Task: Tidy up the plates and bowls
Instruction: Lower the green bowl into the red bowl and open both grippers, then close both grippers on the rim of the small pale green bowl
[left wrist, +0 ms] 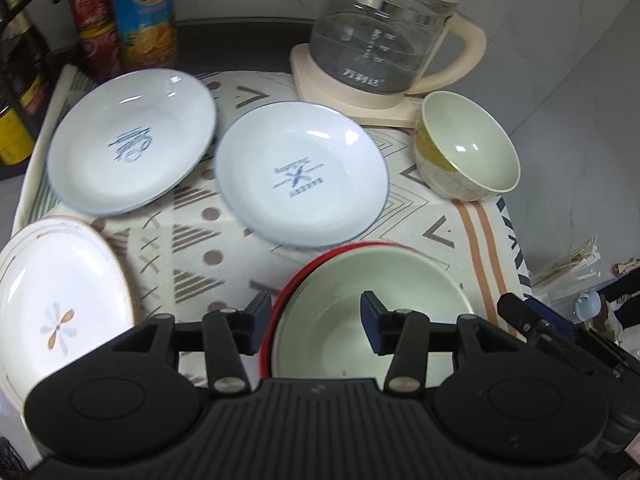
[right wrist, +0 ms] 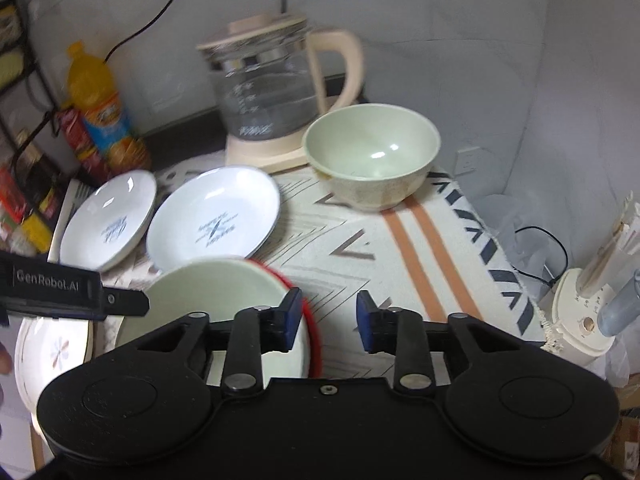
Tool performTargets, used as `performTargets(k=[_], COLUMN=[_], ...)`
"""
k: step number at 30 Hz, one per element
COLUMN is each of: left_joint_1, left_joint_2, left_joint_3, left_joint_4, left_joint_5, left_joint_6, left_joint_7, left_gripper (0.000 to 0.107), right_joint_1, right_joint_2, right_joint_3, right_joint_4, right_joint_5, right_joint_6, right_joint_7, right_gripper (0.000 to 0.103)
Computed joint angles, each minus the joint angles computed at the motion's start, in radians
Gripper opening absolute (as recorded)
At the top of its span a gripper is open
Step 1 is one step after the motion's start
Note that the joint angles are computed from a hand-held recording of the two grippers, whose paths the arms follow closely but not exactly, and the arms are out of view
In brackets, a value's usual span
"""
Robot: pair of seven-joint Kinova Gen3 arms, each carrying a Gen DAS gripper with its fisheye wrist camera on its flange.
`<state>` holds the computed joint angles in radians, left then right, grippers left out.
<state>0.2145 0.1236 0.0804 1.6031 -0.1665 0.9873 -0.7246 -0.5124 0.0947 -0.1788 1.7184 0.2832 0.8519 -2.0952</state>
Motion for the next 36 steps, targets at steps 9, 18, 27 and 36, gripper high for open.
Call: performTargets(k=[9, 18, 27, 36], left_joint_1=[-0.015, -0.022, -0.015, -0.011], left_joint_2=[0.106, 0.231, 0.337, 0.423], left_joint_3=[-0.013, -0.033, -0.050, -0.060], left_joint_4=[-0.111, -0.248, -0.379, -0.486], left_joint_5=[0.028, 0.065, 0.084, 0.101], left_joint_6=[-0.017, -0.012, 0.001, 0.022], left_joint_7=[-0.091, -0.181, -0.222, -0.235], left_gripper=[0.047, 0.047, 0.047, 0.047], right_joint_1=[0.042, 0.052, 0.080, 0.109], right_joint_2=[0.034, 0.108, 0.190, 0.267], right_joint_3=[0.041, 0.075, 0.110, 0.137], right_joint_4=[-0.032, -0.096, -0.170, -0.231], right_joint_5=[0.012, 0.020, -0.024, -0.077], right_joint_6=[-0.050, -0.067, -0.080, -0.094], right_joint_7=[-0.052, -0.077, -0.052, -0.053], right_gripper=[0.045, 0.061, 0.071, 0.076])
